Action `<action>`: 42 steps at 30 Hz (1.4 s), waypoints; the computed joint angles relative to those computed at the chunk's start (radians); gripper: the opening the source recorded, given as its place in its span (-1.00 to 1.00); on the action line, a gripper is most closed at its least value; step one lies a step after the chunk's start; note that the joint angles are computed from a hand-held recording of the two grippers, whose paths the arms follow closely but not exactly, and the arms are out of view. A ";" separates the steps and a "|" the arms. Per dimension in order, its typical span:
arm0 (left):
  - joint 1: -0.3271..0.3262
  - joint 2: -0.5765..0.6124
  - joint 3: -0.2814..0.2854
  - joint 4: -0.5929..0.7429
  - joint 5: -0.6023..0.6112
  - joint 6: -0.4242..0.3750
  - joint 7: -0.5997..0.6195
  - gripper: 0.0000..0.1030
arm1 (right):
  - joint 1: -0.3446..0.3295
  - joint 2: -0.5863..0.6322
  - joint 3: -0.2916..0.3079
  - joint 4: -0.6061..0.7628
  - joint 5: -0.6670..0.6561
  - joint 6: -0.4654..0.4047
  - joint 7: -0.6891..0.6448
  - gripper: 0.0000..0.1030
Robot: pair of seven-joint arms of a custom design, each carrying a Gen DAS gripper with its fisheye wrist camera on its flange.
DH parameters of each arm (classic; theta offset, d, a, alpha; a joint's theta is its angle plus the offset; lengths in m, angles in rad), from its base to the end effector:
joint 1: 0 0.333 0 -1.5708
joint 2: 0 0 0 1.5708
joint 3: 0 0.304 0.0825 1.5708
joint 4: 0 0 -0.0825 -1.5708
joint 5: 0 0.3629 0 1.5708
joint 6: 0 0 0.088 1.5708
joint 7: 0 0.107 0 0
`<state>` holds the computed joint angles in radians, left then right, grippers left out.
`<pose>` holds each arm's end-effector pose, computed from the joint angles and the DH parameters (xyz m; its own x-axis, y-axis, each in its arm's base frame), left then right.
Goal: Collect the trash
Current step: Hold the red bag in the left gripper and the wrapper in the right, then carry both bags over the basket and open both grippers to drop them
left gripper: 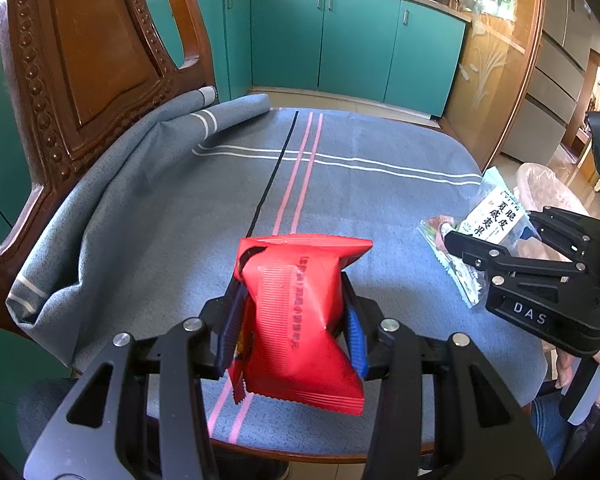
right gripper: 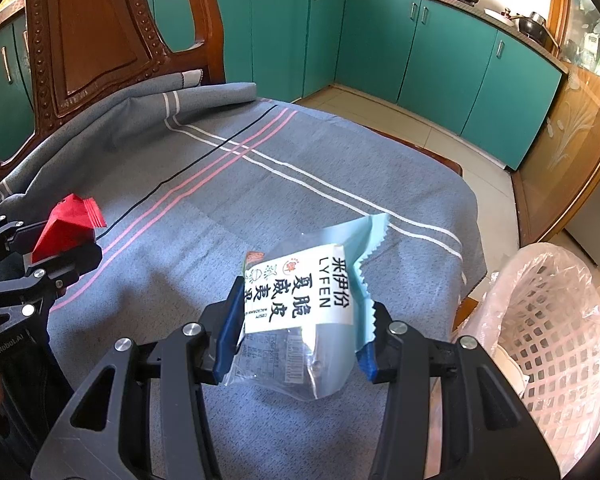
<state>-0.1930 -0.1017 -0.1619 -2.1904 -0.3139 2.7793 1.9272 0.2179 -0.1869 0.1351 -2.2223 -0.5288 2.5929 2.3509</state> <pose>0.5126 -0.1779 0.5070 -0.4546 -0.8903 0.0269 -0.6836 0.3294 -0.6513 0.4801 0.1907 0.5104 -0.0605 -0.9971 0.0454 -0.7801 0.0189 -0.6254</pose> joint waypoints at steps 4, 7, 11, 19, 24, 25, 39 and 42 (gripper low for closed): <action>-0.001 0.002 0.001 0.001 -0.006 0.002 0.005 -0.11 | -0.001 -0.004 0.000 -0.004 -0.003 0.003 0.005 -0.07; -0.001 0.001 0.001 -0.001 -0.007 0.005 0.006 -0.11 | -0.001 -0.003 0.001 -0.003 -0.004 0.003 0.005 -0.07; -0.001 -0.007 0.001 -0.009 -0.006 0.014 0.002 -0.11 | -0.002 -0.002 0.001 -0.004 -0.006 0.006 0.009 -0.07; -0.008 -0.034 0.007 -0.027 -0.008 0.032 -0.001 -0.11 | -0.007 -0.021 0.005 -0.018 -0.024 0.020 0.025 -0.07; -0.010 -0.040 0.009 -0.033 0.003 0.030 -0.014 -0.11 | -0.011 -0.025 0.009 -0.020 -0.024 0.019 0.027 -0.07; -0.010 -0.039 0.009 -0.030 0.006 0.028 -0.017 -0.11 | -0.011 -0.026 0.010 -0.020 -0.023 0.018 0.026 -0.07; -0.018 -0.065 0.013 -0.040 0.002 0.030 -0.036 -0.11 | -0.042 -0.111 0.018 -0.091 -0.042 0.094 0.062 -0.07; -0.045 -0.088 0.025 -0.041 -0.050 0.033 0.003 -0.11 | -0.075 -0.203 0.023 -0.160 -0.040 0.153 0.080 -0.07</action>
